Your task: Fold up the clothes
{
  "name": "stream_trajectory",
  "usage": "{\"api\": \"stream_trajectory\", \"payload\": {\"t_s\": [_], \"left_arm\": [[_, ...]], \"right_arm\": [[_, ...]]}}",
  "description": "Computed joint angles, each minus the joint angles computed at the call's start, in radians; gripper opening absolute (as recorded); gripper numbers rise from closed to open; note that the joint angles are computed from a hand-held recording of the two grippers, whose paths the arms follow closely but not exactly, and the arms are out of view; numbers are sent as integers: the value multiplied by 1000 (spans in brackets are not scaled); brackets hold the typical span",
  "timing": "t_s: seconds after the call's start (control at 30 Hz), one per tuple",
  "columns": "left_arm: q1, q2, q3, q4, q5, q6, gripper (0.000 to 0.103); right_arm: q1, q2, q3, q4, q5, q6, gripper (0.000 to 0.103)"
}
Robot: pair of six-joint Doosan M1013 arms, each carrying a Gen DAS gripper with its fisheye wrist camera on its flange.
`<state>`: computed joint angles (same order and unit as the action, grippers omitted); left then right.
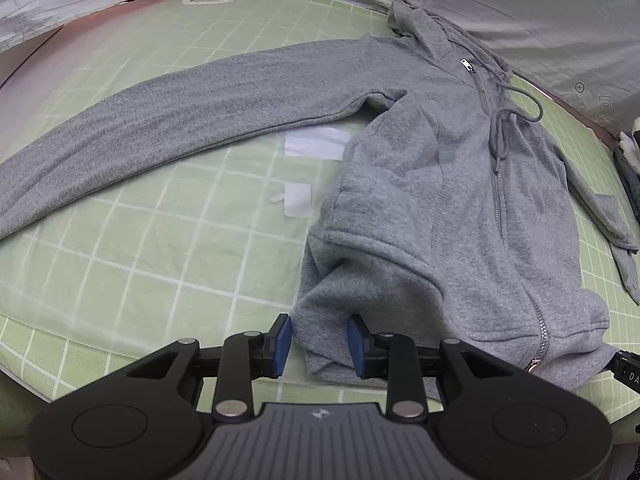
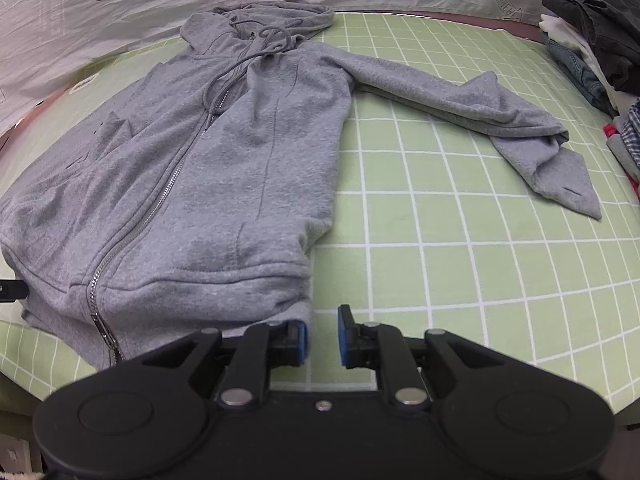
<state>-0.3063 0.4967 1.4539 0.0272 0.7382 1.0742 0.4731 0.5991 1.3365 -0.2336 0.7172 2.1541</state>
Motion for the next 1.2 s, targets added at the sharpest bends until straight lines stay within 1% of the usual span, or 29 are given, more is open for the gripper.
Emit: {"api": "stream_trajectory", "payload": {"t_s": [0.07, 0.13, 0.17, 0.23, 0.3, 0.5, 0.67, 0.77, 0.8, 0.83, 0.87, 0.9, 0.93, 1.03, 1.07, 1.1, 1.13, 1.2], "left_arm": [[1, 1, 5, -13, -19, 19, 30], [0, 1, 5, -17, -21, 20, 4], [0, -2, 8, -19, -23, 17, 0], [0, -13, 18, -15, -29, 3, 0], [1, -26, 26, -18, -20, -6, 0], [0, -70, 55, -45, 15, 34, 0], [7, -63, 58, -90, 44, 48, 0], [4, -59, 51, -46, 47, 4, 1], [3, -58, 48, -31, 49, -11, 4], [5, -59, 48, -32, 44, -17, 13], [10, -62, 50, -44, 29, -16, 19], [12, -66, 52, -45, 15, -21, 28], [13, -68, 51, -39, 5, -30, 35], [14, -65, 40, -28, -9, -27, 43], [14, -62, 35, -19, -10, -34, 45], [13, -58, 30, -8, -9, -42, 52], [14, -53, 25, -6, -8, -40, 54], [22, -42, 18, -34, -13, -7, 54]], "right_arm": [[1, -2, 3, 5, -7, -12, 10], [1, -6, 8, 10, -20, -19, 3], [2, -8, 11, 6, -26, -18, 2], [5, -14, 18, -13, -36, -10, 2], [7, -22, 26, -27, -43, -4, 2], [11, -41, 44, -36, -41, -9, 2], [5, -36, 40, 17, -20, -25, 2], [8, -33, 32, 14, -11, -23, 8], [8, -32, 29, 20, -7, -31, 15], [8, -31, 24, 21, 0, -30, 22], [7, -32, 22, 28, 5, -33, 25], [5, -34, 21, 43, 6, -38, 29], [2, -37, 20, 61, 7, -43, 35], [-13, -57, 34, 134, -25, -58, 43], [-19, -65, 40, 171, -41, -67, 44], [-25, -74, 47, 206, -61, -75, 46], [-30, -82, 55, 240, -83, -81, 48], [-38, -98, 70, 288, -132, -83, 54]]}}
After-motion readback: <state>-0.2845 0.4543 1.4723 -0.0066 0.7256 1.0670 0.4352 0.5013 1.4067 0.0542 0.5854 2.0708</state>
